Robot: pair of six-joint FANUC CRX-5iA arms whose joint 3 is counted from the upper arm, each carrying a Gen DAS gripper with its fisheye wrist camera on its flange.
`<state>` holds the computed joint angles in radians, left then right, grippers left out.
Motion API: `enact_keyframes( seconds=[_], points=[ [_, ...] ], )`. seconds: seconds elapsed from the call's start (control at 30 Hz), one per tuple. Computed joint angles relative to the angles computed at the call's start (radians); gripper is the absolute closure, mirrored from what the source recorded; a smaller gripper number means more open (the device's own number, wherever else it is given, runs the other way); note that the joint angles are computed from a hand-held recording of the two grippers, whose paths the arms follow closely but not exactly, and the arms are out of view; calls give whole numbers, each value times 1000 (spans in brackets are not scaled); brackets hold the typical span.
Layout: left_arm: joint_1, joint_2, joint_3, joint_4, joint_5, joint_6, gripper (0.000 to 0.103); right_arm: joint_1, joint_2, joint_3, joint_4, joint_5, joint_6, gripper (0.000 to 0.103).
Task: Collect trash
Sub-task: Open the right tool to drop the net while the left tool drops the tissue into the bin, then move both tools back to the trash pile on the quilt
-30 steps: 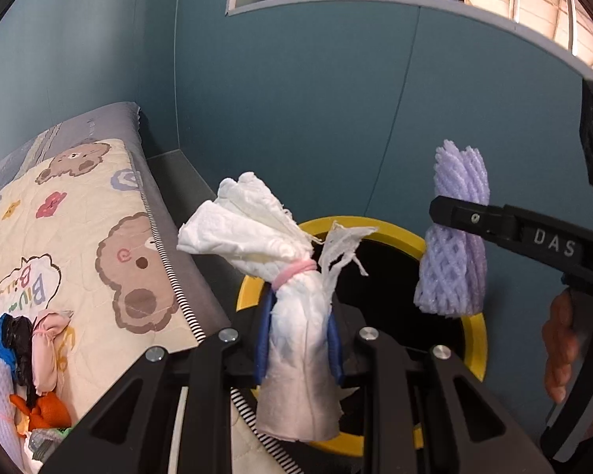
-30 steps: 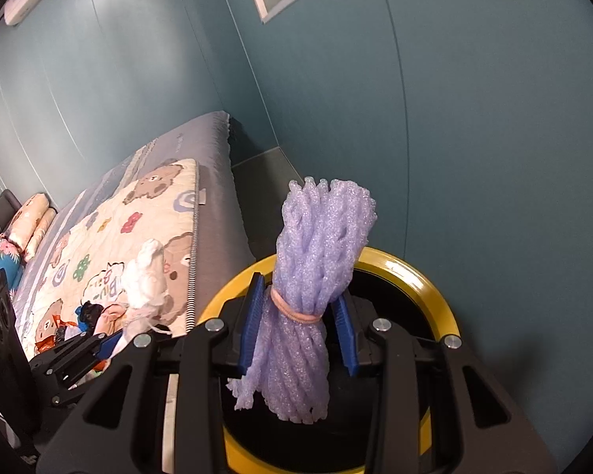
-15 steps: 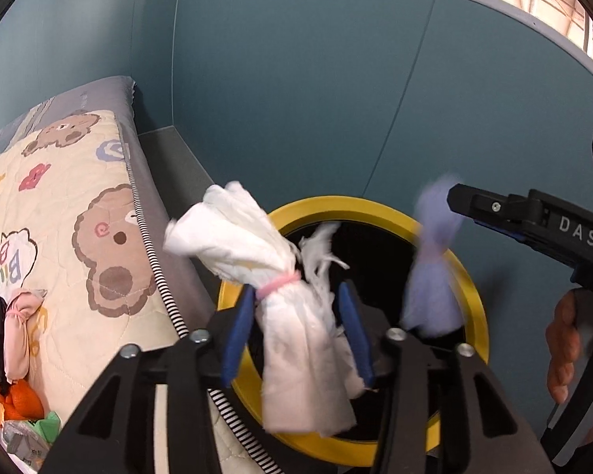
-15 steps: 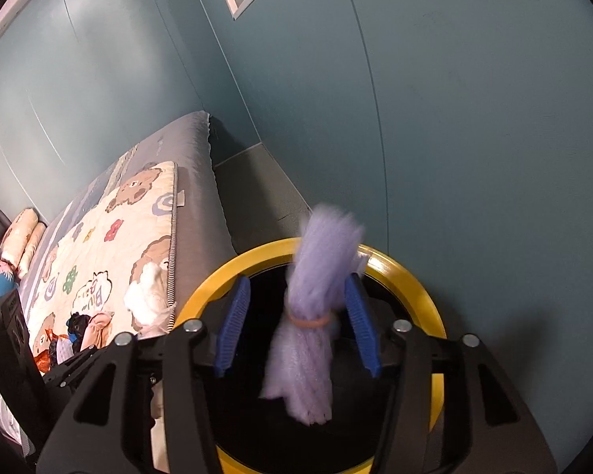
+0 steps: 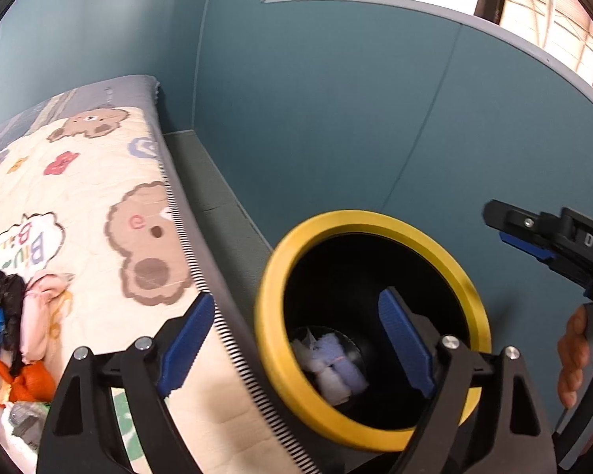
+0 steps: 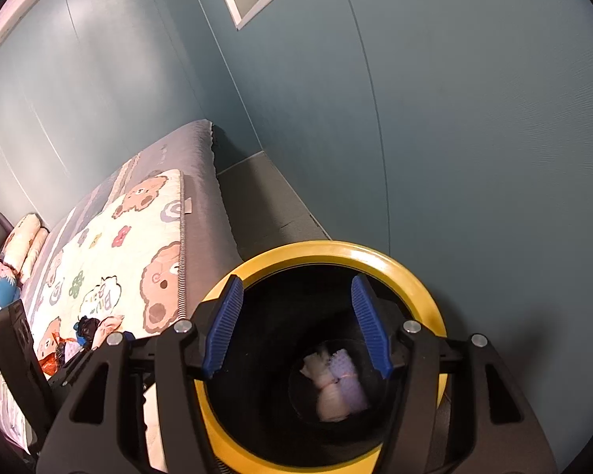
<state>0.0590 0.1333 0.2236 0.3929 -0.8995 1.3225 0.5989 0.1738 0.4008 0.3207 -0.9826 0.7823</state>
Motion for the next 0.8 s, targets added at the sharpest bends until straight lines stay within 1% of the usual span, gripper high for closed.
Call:
enact_keyframes(
  seconds=[0.07,0.23,0.53,0.8],
  points=[
    [11,-25,-18,-12,7,10,18,11,-3,2,-1,2,2,46],
    [58,-71,-45,-31,11,23,17,51,8,34,-8,-10,33,44],
    [173,-151,-81,-62,7,41,14,125,33,108,-31,-43,91,41],
    [288,-212,-119,-90,4,10,11,197,104,235,-75,-100,174,38]
  ],
)
